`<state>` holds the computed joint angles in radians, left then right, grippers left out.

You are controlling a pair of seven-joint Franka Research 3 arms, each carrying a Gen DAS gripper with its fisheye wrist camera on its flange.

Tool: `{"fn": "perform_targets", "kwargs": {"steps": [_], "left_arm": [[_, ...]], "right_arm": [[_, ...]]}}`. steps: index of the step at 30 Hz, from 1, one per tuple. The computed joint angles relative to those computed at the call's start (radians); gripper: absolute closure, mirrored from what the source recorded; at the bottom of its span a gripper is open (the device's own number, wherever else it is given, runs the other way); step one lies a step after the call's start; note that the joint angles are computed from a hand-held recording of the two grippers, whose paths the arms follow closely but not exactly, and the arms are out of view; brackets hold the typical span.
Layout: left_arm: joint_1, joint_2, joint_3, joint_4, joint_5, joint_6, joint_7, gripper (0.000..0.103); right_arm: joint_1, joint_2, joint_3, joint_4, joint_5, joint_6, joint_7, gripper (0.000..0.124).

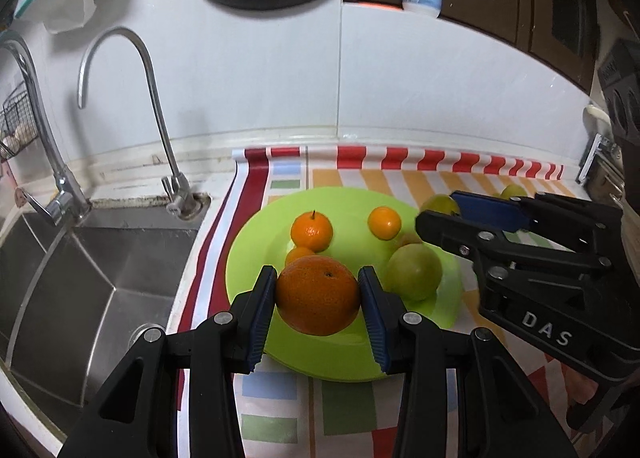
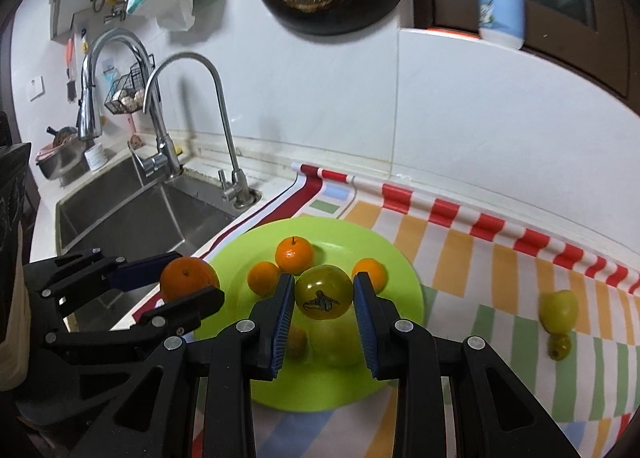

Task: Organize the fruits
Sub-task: 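Open left gripper onto the plate while right gripper releases the green fruit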

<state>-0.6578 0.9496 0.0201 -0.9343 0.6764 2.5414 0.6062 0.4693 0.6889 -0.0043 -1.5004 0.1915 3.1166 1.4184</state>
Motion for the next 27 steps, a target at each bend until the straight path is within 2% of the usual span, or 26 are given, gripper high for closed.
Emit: {"fn": "perform_targets", "kwargs": {"steps": [10, 15, 18, 27], "left_arm": [[0.029, 0.126, -0.028, 0.172, -0.104, -0.047, 0.112, 0.061], [0.034, 0.185, -0.034, 0.265, -0.165, -0.088, 0.161, 0.061], [0.03, 0.166, -0.018, 0.229, -0.168, -0.072, 0.149, 0.058], [0.005, 0.034, 0.024, 0.033, -0.059, 0.012, 0.023, 0.053]], "right_arm": [[-0.018, 0.146, 0.008, 0.219, -0.02, -0.146, 0.007, 0.092], [-0.028, 0.179, 0.016, 0.271, -0.025, -0.182, 0.02, 0.092], [-0.034, 0.177, 0.019, 0.265, -0.024, -0.179, 0.026, 0.084], [-0.012, 0.071, -0.019, 0.097, -0.023, -0.068, 0.071, 0.084]]}}
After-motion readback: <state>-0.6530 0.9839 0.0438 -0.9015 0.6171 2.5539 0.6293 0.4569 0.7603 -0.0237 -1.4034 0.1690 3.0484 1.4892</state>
